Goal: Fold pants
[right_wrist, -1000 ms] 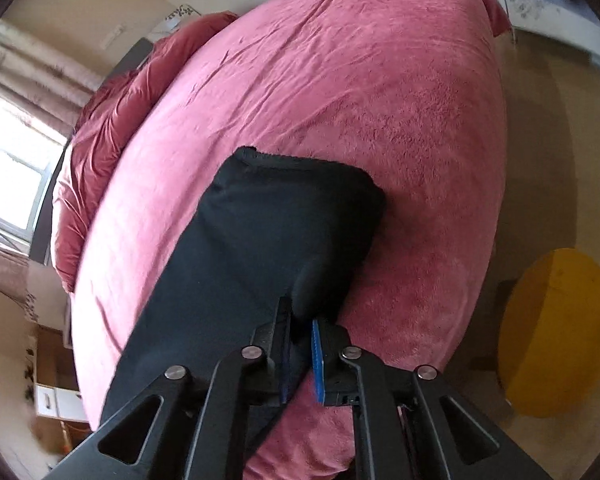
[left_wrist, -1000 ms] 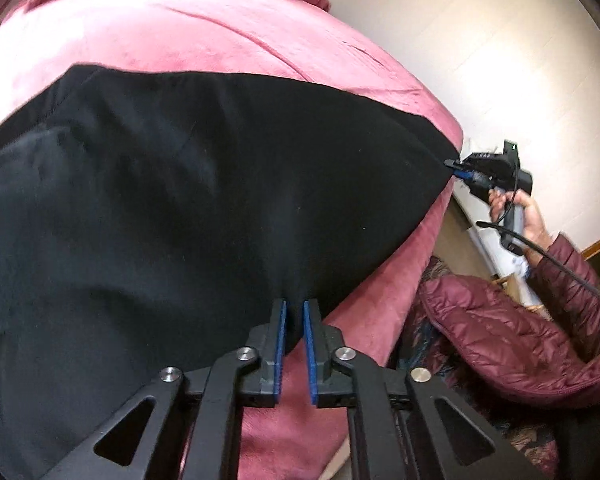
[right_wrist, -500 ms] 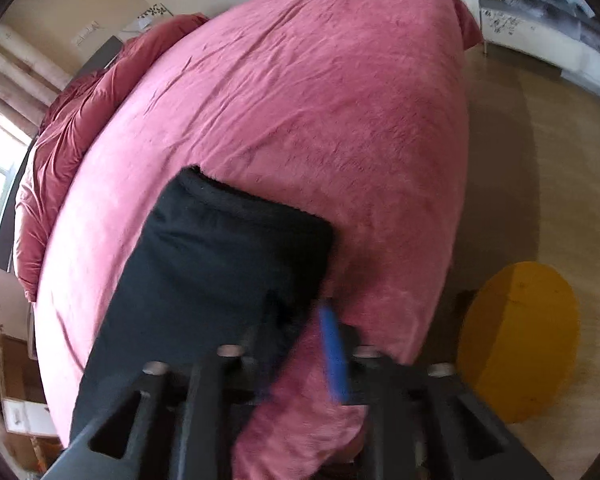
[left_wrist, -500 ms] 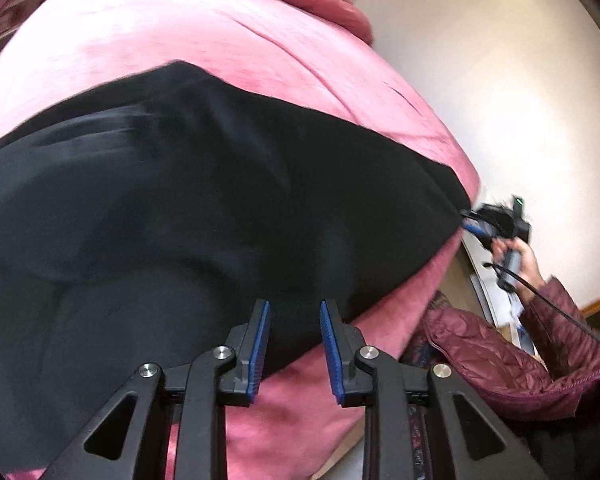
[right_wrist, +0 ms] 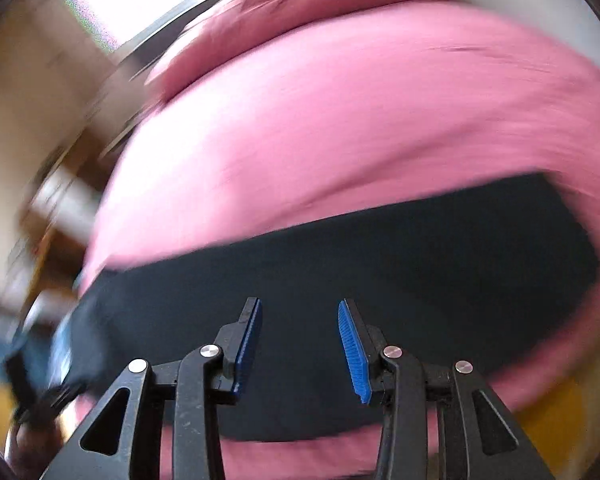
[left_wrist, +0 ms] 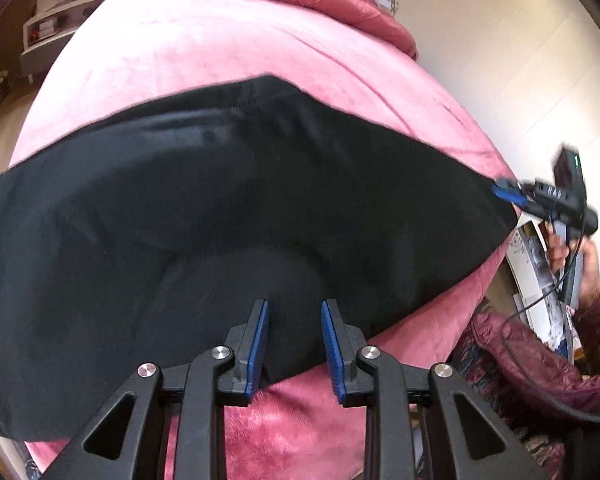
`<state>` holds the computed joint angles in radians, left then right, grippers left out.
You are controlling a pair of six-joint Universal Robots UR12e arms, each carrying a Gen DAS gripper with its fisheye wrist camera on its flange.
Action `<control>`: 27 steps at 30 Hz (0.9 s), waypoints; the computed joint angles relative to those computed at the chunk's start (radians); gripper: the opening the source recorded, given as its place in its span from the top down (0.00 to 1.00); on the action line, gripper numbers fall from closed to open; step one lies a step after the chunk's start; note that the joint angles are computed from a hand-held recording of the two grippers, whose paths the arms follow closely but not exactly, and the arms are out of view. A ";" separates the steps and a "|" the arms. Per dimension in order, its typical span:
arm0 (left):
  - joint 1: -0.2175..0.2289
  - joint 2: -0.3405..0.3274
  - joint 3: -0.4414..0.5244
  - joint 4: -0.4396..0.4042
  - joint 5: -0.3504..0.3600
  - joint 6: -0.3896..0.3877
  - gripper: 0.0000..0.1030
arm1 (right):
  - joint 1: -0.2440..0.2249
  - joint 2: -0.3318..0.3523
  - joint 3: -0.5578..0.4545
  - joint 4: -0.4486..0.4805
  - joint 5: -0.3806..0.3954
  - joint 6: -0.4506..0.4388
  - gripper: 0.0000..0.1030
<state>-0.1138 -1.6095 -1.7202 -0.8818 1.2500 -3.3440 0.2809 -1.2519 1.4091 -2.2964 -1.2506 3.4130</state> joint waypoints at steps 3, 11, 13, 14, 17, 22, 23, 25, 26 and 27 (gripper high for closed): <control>-0.026 -0.003 0.004 -0.036 0.057 0.010 0.74 | 0.066 0.079 -0.104 0.126 0.153 -0.195 0.62; -0.009 0.015 -0.022 -0.064 0.068 -0.034 0.74 | 0.170 0.197 -0.262 0.513 0.201 -0.505 0.73; 0.002 0.022 -0.033 -0.049 0.044 -0.055 0.74 | 0.170 0.188 -0.247 0.516 0.199 -0.534 0.73; 0.005 0.024 -0.035 -0.043 0.035 -0.066 0.74 | 0.169 0.191 -0.257 0.532 0.197 -0.542 0.73; 0.014 0.036 -0.053 0.044 0.027 -0.104 0.74 | 0.169 0.203 -0.295 0.538 0.191 -0.547 0.75; 0.021 0.023 -0.047 0.176 0.006 -0.157 0.73 | 0.159 0.264 -0.399 0.425 0.229 -0.454 0.74; 0.022 0.016 -0.039 0.177 0.003 -0.154 0.73 | 0.158 0.287 -0.433 0.393 0.235 -0.414 0.72; 0.020 -0.002 -0.028 0.182 -0.005 -0.148 0.72 | 0.159 0.345 -0.521 0.374 0.246 -0.350 0.71; 0.015 -0.010 -0.020 0.172 0.002 -0.138 0.72 | 0.161 0.369 -0.560 0.381 0.246 -0.338 0.71; 0.011 -0.016 -0.014 0.163 0.010 -0.126 0.72 | 0.163 0.399 -0.611 0.405 0.252 -0.336 0.71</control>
